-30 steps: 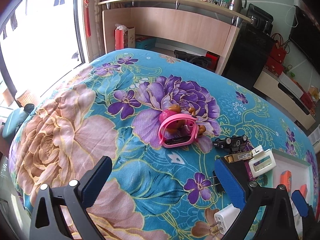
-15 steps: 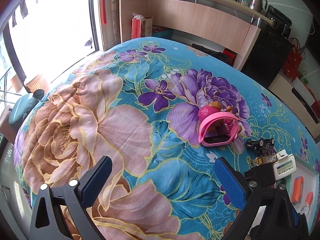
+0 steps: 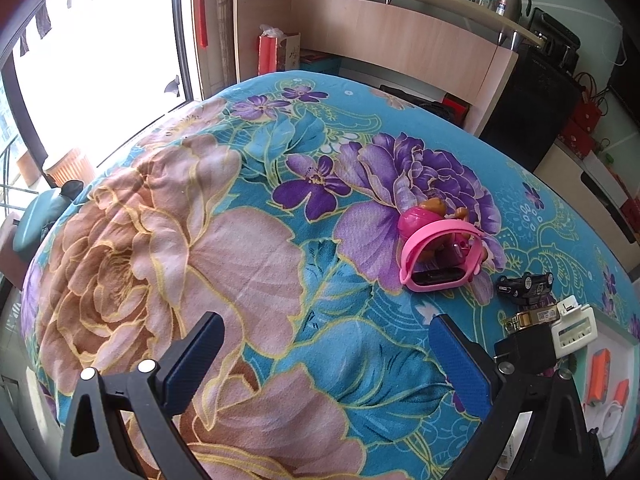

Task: Organize rigid objects

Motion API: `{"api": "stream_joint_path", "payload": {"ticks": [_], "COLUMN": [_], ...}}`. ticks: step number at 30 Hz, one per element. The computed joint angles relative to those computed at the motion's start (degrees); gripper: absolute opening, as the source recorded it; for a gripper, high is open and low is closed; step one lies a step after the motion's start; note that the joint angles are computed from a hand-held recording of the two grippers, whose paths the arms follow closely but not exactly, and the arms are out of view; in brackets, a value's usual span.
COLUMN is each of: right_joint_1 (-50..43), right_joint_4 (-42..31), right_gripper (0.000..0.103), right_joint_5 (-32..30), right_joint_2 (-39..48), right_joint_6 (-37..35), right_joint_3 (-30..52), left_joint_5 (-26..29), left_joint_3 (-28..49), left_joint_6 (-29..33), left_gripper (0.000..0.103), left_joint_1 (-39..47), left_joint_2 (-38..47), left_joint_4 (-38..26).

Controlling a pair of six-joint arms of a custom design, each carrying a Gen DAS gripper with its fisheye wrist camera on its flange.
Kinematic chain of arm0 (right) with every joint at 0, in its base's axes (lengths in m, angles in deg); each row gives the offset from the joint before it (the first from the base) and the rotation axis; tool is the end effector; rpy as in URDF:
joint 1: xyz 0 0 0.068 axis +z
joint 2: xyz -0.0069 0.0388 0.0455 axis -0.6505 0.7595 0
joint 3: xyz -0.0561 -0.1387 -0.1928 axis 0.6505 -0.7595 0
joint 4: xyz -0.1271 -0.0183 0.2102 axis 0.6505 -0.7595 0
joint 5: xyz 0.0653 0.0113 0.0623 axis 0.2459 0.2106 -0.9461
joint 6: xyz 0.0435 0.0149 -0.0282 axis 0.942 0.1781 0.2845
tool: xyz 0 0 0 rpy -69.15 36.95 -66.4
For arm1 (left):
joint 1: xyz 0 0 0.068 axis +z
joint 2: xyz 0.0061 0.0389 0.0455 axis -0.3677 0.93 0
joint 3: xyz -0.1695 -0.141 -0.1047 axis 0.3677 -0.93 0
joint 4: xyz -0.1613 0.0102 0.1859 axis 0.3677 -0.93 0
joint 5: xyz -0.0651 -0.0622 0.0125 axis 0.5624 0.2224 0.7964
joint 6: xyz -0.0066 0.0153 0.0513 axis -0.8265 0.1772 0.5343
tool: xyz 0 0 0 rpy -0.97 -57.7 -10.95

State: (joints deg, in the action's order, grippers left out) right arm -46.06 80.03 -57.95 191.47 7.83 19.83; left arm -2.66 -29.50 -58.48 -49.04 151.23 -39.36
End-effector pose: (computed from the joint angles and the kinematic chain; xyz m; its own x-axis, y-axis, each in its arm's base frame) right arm 0.3576 -0.0167 -0.0165 -0.5277 -0.6447 -0.5531 -0.7930 0.6073 0.0488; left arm 0.2923 -0.1315 0.0163 -0.4785 -0.6981 -0.5326 -0.7803 0.6163 -0.1067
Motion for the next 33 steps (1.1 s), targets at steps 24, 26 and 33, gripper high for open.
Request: {"api": "stream_joint_path", "payload": {"ticks": [24,26,33], "right_joint_1": [-0.74,-0.71,-0.92], "right_joint_4": [2.82,2.50,1.20], "right_gripper": [0.073,0.067,0.059], "right_joint_5": [1.26,1.16,0.13], "right_joint_2": [0.27,0.60,1.79], "right_joint_6": [1.83,2.55,5.13], "right_joint_3": [0.91,1.76,4.61], "left_joint_5": [4.10,3.81,2.02], "left_joint_3": [5.86,6.89,9.59], "left_joint_6": [5.92,6.58,9.40], "left_gripper": [0.103,0.103,0.103], "left_joint_1": [1.55,1.77,2.90], "left_joint_2": [4.97,5.68,7.54], "left_joint_4": [1.84,2.00,4.26]}}
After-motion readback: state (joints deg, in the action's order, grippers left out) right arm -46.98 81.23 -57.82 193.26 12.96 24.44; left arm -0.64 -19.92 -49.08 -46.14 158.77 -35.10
